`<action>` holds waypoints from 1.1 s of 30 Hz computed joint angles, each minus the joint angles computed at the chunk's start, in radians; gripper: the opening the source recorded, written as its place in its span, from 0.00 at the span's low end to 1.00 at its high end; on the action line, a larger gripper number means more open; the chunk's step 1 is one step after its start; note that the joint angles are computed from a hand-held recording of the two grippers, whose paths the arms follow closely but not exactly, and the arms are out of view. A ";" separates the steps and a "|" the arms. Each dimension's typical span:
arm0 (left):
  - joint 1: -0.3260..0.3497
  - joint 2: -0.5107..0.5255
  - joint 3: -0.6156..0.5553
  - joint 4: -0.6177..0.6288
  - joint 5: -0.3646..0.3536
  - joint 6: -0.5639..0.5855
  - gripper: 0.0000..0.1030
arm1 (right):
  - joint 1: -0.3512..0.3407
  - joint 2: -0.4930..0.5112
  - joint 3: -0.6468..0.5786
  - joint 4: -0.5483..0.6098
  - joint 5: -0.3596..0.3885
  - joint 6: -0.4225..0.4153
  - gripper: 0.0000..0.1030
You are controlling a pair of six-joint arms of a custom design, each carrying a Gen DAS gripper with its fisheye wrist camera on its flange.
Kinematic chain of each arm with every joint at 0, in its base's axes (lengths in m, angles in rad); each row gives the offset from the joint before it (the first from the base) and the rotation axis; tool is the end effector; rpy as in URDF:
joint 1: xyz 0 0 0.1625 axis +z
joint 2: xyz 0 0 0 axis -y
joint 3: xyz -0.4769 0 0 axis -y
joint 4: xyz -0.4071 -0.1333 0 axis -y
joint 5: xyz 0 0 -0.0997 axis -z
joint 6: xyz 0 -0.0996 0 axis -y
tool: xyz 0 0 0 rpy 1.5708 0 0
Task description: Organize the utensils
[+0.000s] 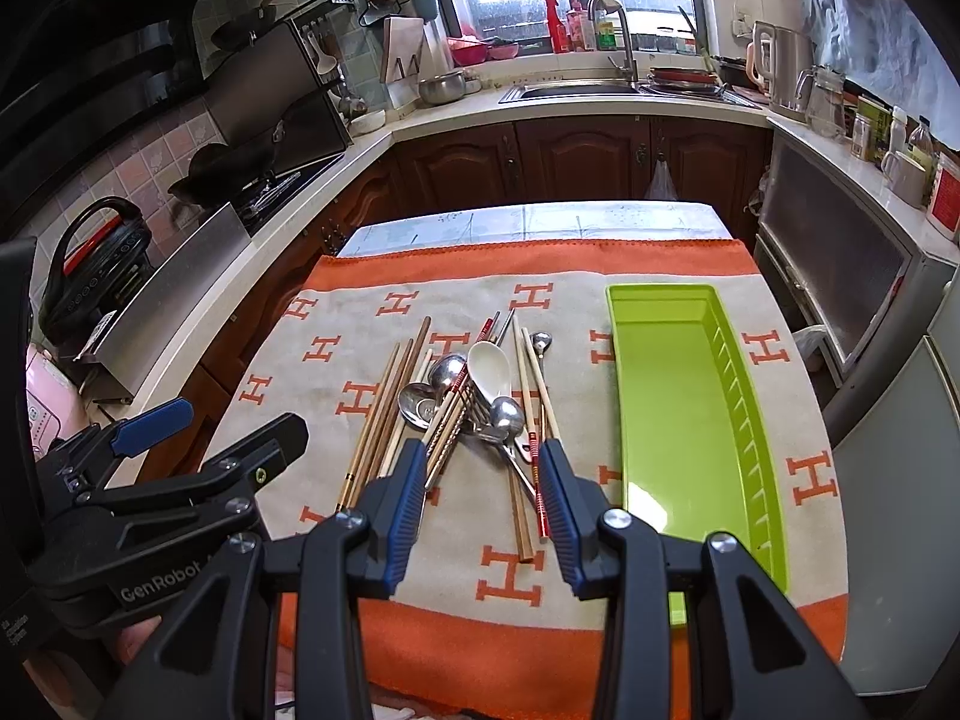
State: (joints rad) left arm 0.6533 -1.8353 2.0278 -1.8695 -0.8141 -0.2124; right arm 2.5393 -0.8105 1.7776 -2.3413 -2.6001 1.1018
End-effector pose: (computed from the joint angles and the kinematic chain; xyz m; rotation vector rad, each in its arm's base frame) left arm -0.1805 -0.3922 0.4835 0.8077 2.3471 -0.6395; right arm 0.5607 -0.3273 0.1031 -0.0249 -2.2763 0.9909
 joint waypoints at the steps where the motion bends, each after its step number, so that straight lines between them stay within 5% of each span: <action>1: 0.002 0.002 -0.003 0.000 -0.001 0.001 0.90 | 0.000 0.003 -0.001 -0.001 0.001 0.001 0.37; 28: 0.032 0.000 0.026 -0.038 0.002 0.029 0.90 | -0.008 0.015 -0.001 -0.009 0.025 0.007 0.37; 33: 0.067 0.025 0.012 -0.060 -0.046 0.060 0.90 | -0.018 0.008 0.006 -0.026 0.045 -0.005 0.37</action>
State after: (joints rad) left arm 0.7207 -1.8105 2.0401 -1.9291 -0.8600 -0.1525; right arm 2.5209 -0.8029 1.7832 -2.3673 -2.5549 1.0968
